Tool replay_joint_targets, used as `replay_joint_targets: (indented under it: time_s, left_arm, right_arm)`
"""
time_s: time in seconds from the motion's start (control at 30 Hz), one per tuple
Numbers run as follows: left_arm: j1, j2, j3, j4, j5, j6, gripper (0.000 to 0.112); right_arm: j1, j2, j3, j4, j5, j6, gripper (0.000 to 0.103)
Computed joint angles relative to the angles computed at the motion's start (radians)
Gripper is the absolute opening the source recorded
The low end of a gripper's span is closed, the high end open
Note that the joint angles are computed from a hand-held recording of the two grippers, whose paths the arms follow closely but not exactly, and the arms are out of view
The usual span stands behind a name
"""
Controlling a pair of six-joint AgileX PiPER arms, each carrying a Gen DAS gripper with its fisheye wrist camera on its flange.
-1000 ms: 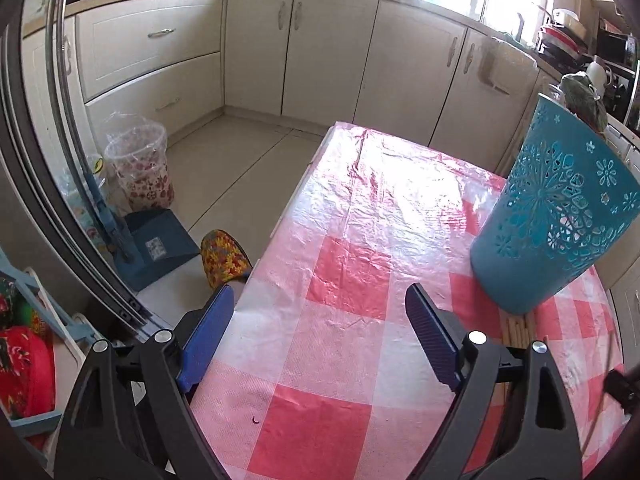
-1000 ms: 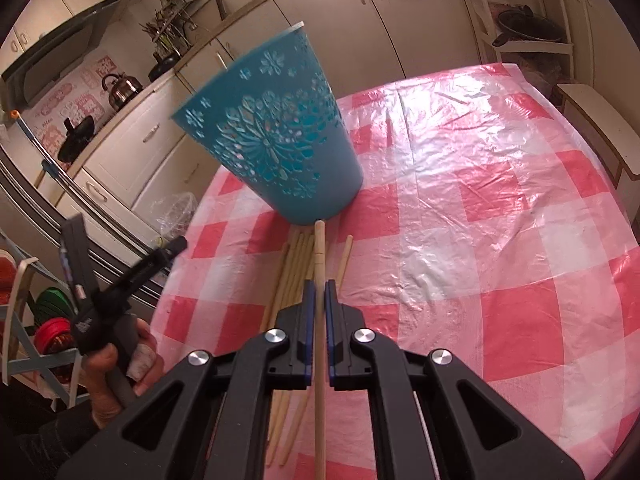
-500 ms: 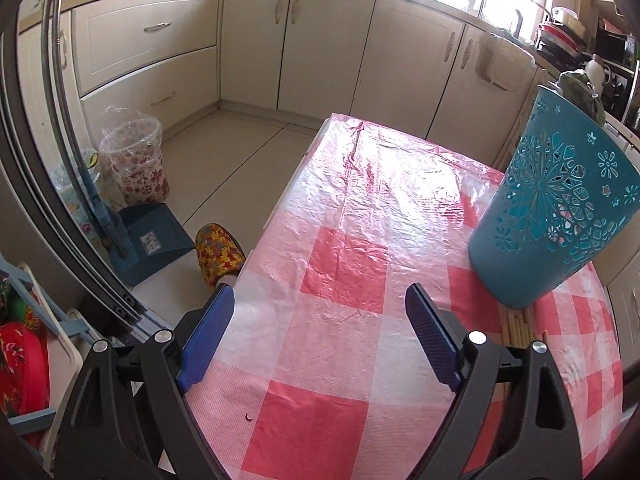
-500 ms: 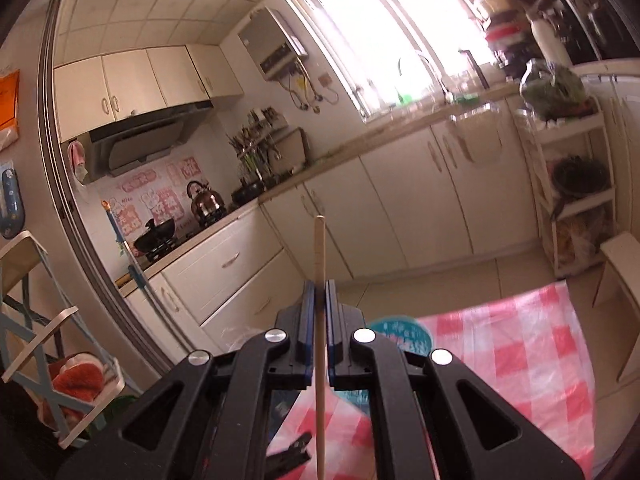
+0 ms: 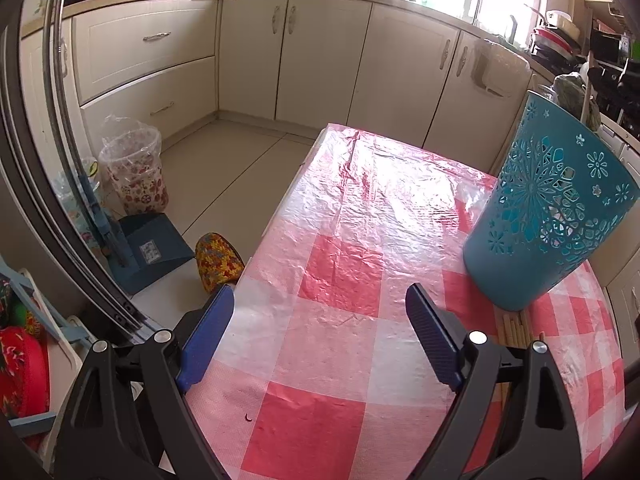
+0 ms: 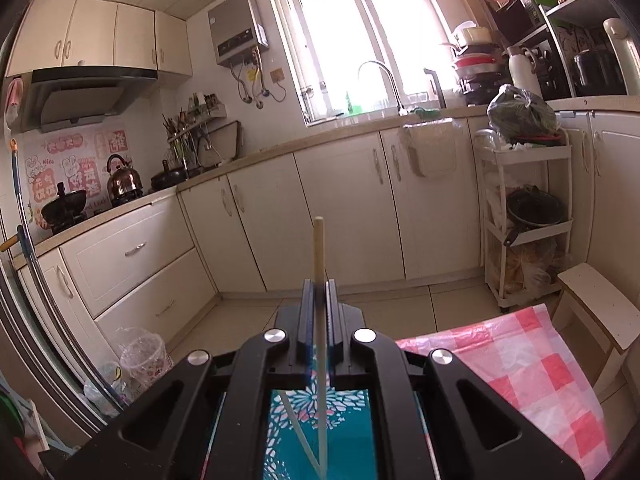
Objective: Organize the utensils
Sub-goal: 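Raise the stick with the right gripper over the basket and release it inside, then move the left gripper back to the sticks and grasp another stick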
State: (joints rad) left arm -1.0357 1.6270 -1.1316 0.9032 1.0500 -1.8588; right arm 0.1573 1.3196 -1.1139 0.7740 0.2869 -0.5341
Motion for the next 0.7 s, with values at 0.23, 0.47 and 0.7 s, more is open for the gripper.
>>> replay_joint_targets:
  time_s: [0.23,0.47,0.7]
  left_arm:
    - [0.006,-0.003,0.005,-0.004,-0.007,-0.001,0.084]
    - [-0.001,-0.007,0.011,0.005,0.005,-0.02,0.085]
    - [0.004,-0.003,0.007,-0.012,-0.004,0.009,0.086]
  right_arm:
    - [-0.138,-0.184,0.095,0.141,0.149,-0.116,0.03]
    - [-0.272,-0.445,0.326,-0.111,0.352,0.06,0.045]
    - [-0.103,-0.306,0.462,-0.341,0.353,0.236,0.021]
